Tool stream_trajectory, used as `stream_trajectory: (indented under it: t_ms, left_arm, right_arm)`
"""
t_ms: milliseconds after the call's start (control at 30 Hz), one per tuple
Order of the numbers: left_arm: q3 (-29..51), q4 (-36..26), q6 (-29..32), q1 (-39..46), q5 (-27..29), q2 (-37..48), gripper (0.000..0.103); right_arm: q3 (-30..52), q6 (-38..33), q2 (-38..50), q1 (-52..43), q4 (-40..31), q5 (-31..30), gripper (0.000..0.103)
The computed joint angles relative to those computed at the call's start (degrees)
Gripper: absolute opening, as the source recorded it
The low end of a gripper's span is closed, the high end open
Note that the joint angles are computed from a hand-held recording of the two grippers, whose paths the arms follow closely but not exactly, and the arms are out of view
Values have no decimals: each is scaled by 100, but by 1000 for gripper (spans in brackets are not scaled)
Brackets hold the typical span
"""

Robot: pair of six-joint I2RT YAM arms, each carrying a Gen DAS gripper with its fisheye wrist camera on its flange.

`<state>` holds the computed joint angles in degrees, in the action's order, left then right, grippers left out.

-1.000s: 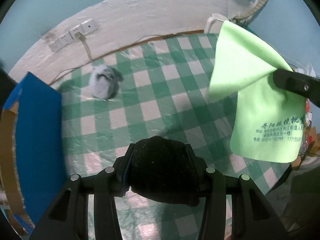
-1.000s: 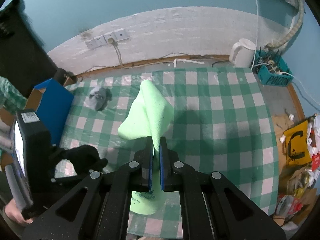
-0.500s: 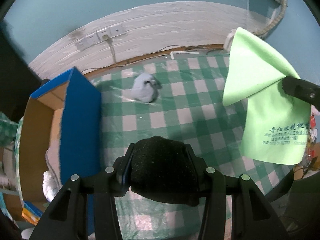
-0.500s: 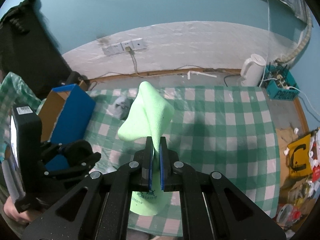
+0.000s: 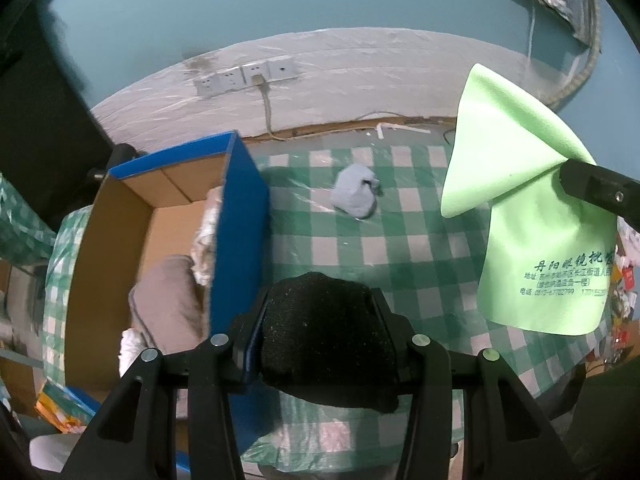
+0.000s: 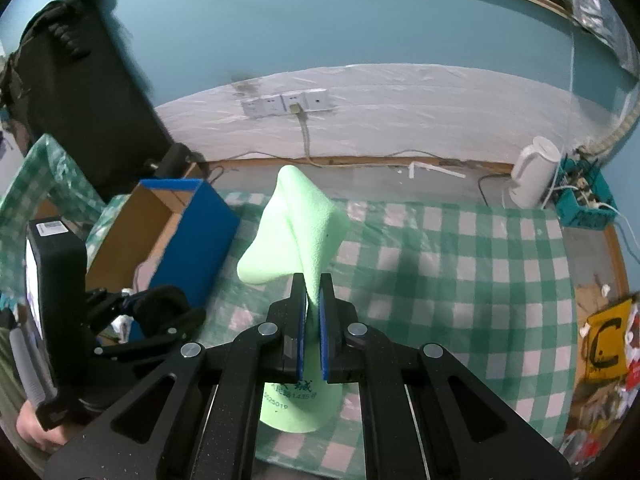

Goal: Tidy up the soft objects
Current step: 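Carry the black pad with the left tool toward the box while the right carries the green cloth, then open the right gripper to drop the green cloth in the box while the left releases the black pad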

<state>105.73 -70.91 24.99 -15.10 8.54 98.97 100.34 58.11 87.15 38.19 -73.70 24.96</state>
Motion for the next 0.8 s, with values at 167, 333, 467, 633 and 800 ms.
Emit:
stream_trajectory:
  t_ms: [167, 333, 467, 633, 800]
  left_arm:
    - [343, -148, 91, 361, 128, 186, 47]
    - [620, -210, 161, 689, 207, 350, 47]
    - [1103, -392, 180, 1015, 345, 636, 47]
    - [1413, -409, 237, 1286, 310, 866, 48]
    - [1823, -555, 306, 1631, 403, 1176, 47]
  right_arm:
    - [616, -158, 488, 26, -22, -27, 5]
    - [1298, -320, 1033, 59, -80, -92, 5]
    - [1949, -484, 1512, 47, -167, -175, 5]
    - [2884, -645, 2172, 66, -338, -267, 5]
    - [3898, -762, 2858, 75, -574, -401, 5]
